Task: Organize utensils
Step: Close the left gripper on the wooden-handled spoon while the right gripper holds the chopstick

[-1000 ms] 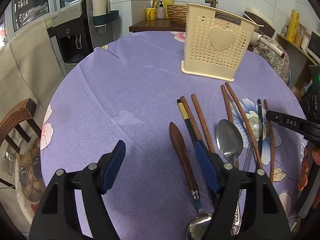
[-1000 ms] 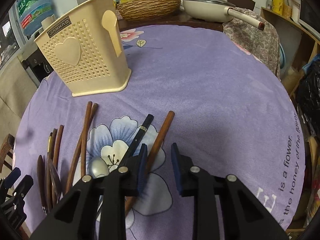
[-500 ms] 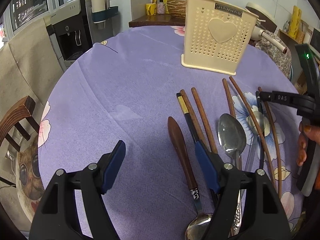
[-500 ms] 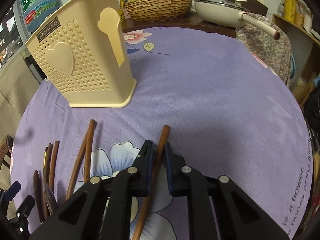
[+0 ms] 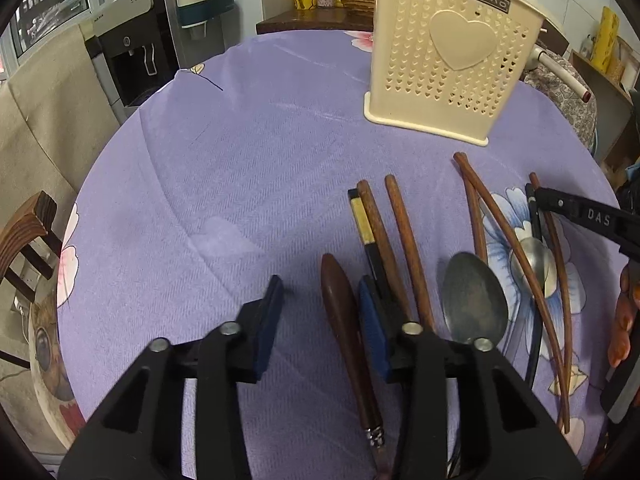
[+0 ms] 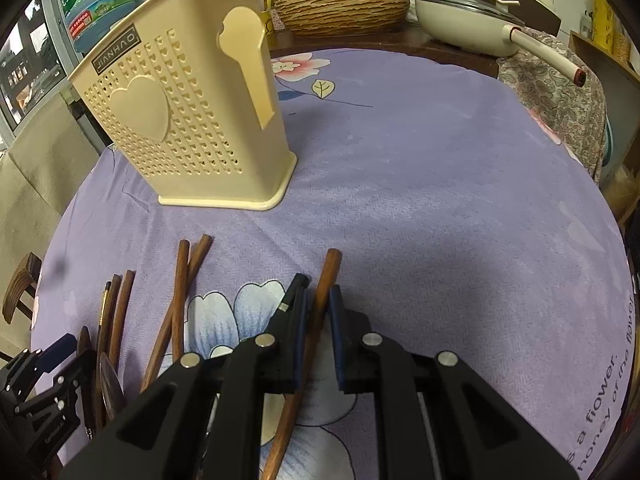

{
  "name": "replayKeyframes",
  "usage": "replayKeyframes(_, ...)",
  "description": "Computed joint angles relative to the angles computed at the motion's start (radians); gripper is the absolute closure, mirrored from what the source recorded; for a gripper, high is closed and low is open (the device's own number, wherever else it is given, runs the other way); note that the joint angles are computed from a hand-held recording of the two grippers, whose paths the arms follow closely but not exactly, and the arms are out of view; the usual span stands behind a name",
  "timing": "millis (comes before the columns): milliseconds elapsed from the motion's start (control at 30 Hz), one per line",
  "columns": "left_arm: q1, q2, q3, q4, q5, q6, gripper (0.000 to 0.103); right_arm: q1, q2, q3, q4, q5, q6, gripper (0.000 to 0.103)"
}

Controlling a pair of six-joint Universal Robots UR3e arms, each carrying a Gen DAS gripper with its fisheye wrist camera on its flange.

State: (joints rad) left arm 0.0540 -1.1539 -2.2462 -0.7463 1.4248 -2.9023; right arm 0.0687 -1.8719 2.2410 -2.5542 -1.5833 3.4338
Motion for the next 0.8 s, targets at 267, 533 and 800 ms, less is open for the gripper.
replayKeyframes(267,-0.025,-0.067,0.053,0.000,0.000,-0.033,0.087,0.003,0.019,-0.004,-0.023,-0.007,-0.011,0.093)
replayKeyframes(533,-0.029,-0.103,0.081,0.002,-0.017,-0.044,0.087,0.014,0.028,0.000,-0.043,-0.011,-0.001,0.093)
replayKeyframes(800,0.000,-0.055,0.127,-0.013,-0.075,-0.035,0.088,-0.042,-0.063,0.015,-0.050,0.049,-0.030,0.094)
